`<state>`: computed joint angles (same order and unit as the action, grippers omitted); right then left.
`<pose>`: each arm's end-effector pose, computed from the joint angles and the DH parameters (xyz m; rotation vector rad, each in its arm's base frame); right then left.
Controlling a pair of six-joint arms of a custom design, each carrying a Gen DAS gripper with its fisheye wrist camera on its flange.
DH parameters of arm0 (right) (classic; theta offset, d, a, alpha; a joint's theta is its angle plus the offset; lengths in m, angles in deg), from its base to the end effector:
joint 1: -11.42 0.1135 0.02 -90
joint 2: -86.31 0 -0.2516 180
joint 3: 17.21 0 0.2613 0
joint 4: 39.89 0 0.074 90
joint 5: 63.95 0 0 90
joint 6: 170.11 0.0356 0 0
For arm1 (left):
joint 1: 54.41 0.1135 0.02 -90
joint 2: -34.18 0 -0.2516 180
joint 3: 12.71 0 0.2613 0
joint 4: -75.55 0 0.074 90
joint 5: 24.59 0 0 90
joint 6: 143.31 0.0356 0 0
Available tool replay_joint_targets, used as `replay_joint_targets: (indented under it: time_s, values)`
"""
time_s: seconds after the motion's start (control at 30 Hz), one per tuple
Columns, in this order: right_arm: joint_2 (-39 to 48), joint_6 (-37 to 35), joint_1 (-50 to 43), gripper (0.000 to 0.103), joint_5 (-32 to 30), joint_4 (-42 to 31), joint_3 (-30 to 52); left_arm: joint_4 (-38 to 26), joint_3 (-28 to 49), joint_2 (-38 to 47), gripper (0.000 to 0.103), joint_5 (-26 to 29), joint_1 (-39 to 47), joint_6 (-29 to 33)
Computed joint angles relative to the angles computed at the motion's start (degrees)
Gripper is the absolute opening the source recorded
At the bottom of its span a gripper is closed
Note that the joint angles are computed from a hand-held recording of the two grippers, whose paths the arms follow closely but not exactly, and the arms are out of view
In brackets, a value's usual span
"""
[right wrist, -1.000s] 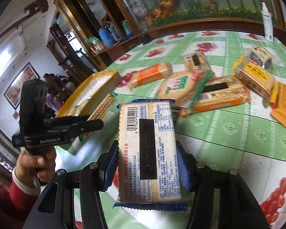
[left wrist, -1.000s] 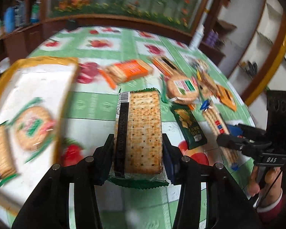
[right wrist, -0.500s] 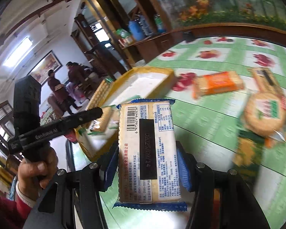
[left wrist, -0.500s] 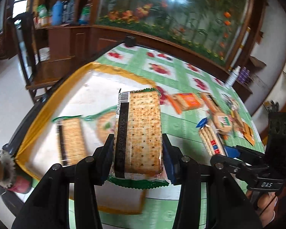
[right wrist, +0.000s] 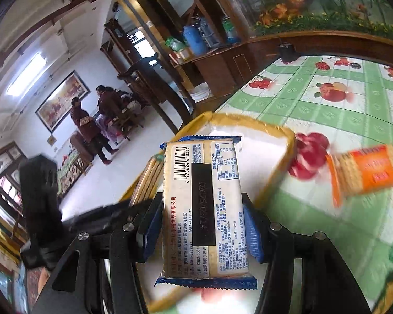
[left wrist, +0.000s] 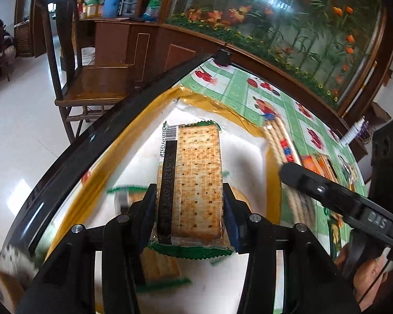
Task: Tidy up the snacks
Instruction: 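Carry both packs over the tray and open both tools to release them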
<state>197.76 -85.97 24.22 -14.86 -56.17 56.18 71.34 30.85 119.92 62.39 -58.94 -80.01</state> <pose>0.3620 0.1062 0.1046 -0.6755 2.3296 0.9435 0.2698 -0.0195 0.1096 -0.4838 2.3384 -0.1965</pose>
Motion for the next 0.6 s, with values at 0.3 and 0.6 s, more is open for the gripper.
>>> replay_joint_targets:
  time_s: [0.3, 0.6]
  values:
    - [13.9, 4.3, 5.1, 0.056, 6.0, -2.1, 16.1, -3.1, 8.0, 8.3, 0.045, -0.1, 2.1, 0.2]
    - [16.2, 3.8, 6.0, 0.059, 7.5, -2.3, 18.3, -10.1, 11.8, 11.2, 0.049, 1.3, 3.0, 0.6]
